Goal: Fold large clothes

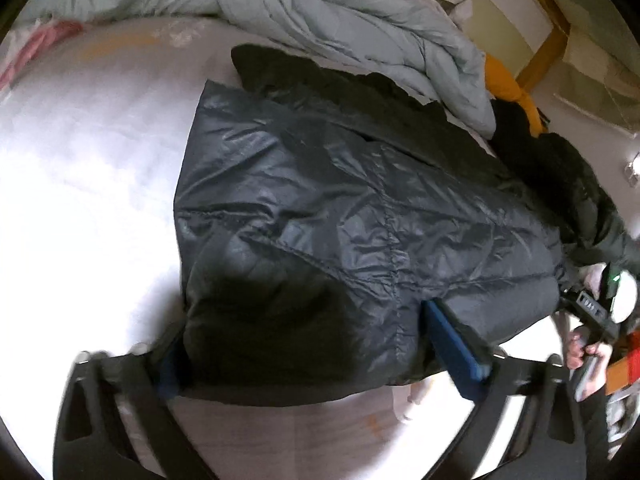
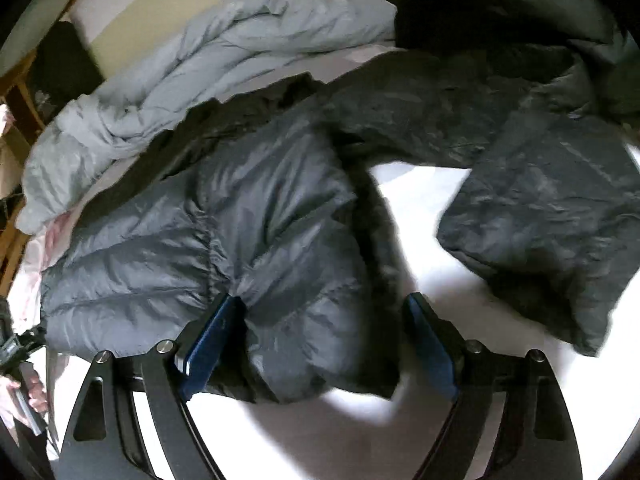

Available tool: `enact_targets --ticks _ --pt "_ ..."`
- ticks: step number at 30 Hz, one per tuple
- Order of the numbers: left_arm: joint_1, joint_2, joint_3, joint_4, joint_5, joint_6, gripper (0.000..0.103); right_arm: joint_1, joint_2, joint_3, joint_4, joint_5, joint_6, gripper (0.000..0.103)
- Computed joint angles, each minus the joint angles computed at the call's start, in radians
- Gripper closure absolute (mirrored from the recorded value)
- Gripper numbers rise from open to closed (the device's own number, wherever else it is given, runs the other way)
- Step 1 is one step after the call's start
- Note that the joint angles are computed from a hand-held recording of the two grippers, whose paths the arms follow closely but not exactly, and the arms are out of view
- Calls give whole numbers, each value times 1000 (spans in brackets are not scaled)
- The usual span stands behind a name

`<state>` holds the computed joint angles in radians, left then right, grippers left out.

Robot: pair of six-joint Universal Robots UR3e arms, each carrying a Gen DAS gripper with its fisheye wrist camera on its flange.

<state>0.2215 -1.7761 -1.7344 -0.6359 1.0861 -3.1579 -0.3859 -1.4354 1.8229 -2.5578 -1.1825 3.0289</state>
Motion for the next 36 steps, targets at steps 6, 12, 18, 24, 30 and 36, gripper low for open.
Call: enact_targets --ticks 6,12,18,24,30,36 --pt "-18 173 -108 -14 20 18 83 54 -68 92 -92 4 -53 90" --pt "54 456 -280 -114 21 99 81 58 -330 260 -19 2 -106 91" --pt "-41 447 -365 154 241 67 36 97 -392 320 -37 -106 -130 80" --pt "-52 460 -422 386 271 55 8 -19 -456 350 -65 -29 -74 39" --pt "-58 451 -463 512 243 50 4 -129 -531 396 -129 -38 -14 24" --pt "-106 419 -460 531 277 48 2 -109 -513 412 -268 -208 16 15"
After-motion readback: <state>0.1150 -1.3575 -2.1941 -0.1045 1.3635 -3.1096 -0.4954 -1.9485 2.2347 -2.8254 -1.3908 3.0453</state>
